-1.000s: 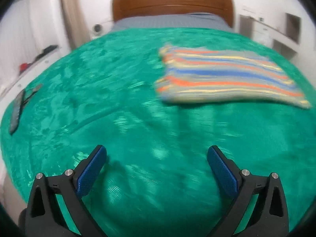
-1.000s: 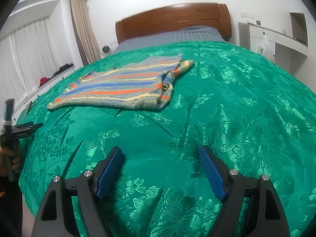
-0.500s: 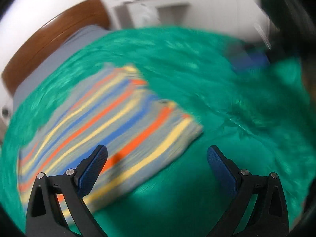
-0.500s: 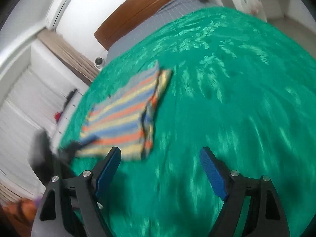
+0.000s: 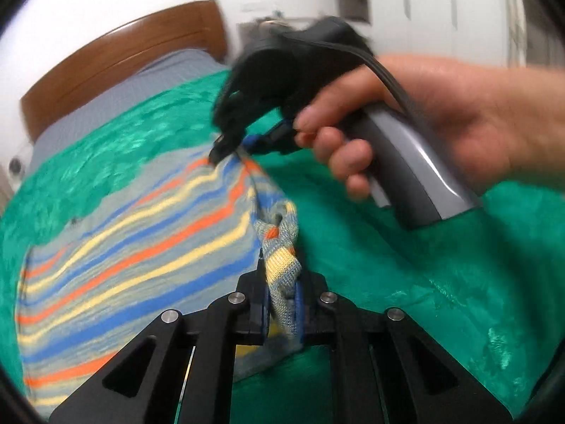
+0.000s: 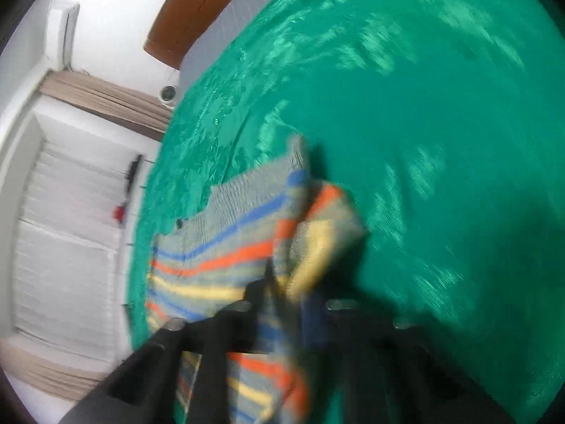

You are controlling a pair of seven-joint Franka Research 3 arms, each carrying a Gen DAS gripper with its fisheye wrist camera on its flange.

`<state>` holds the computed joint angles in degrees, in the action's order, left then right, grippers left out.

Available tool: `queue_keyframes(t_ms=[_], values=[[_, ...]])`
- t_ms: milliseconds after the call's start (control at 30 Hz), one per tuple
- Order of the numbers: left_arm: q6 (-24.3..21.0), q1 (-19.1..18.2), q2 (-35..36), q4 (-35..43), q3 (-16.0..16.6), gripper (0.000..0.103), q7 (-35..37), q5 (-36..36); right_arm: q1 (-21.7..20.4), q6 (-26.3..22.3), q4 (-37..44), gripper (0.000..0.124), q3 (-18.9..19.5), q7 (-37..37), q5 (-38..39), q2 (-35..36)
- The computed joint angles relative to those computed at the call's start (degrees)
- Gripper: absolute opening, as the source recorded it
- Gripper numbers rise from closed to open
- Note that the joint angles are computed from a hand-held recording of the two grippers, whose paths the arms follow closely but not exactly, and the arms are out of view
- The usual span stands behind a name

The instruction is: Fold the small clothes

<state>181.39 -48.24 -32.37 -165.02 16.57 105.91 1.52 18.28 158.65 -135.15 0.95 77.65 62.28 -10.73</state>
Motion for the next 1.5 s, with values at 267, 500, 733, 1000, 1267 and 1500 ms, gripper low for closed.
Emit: queue_keyframes(t_ms=[267, 500, 733, 1000, 1267, 1500], values=[[-7.77, 6.47, -15.17, -1.97, 11.83, 0.009, 2.70, -7.53, 3.82, -2.75, 19.70, 0.011, 5.50, 7.50, -15.22, 9.99], [-13.59, 16.75, -9.76, 2.20, 17.01, 0.010, 4.88, -13.30, 9.02, -5.91, 42.75, 0.011, 7.73, 20.16, -30.84, 31.81], [-16.68, 25.03, -9.85, 1.12, 15.02, 0.061, 7.07, -16.94, -0.36, 2.95, 43.39, 0.057, 23.64, 1.24, -2.57, 36.96], [-15.70, 24.39, -5.65, 4.23, 13.48, 0.073, 13.15, -21.70, 11.84, 3.99, 21.42, 0.057, 9.37, 15.04, -35.98, 15.72], [-14.62, 35.96, 1.81, 5.21, 0.91, 0.075, 10.97, -18.88, 13.28, 4.63, 7.21, 0.067, 11.32, 21.74, -40.97, 8.85], [-18.51, 31.19, -1.49, 9.70, 6.09, 0.093, 16.84, -23.82, 8.76, 9.08, 6.30, 0.067, 13.54, 38.73, -62.07, 5.05]])
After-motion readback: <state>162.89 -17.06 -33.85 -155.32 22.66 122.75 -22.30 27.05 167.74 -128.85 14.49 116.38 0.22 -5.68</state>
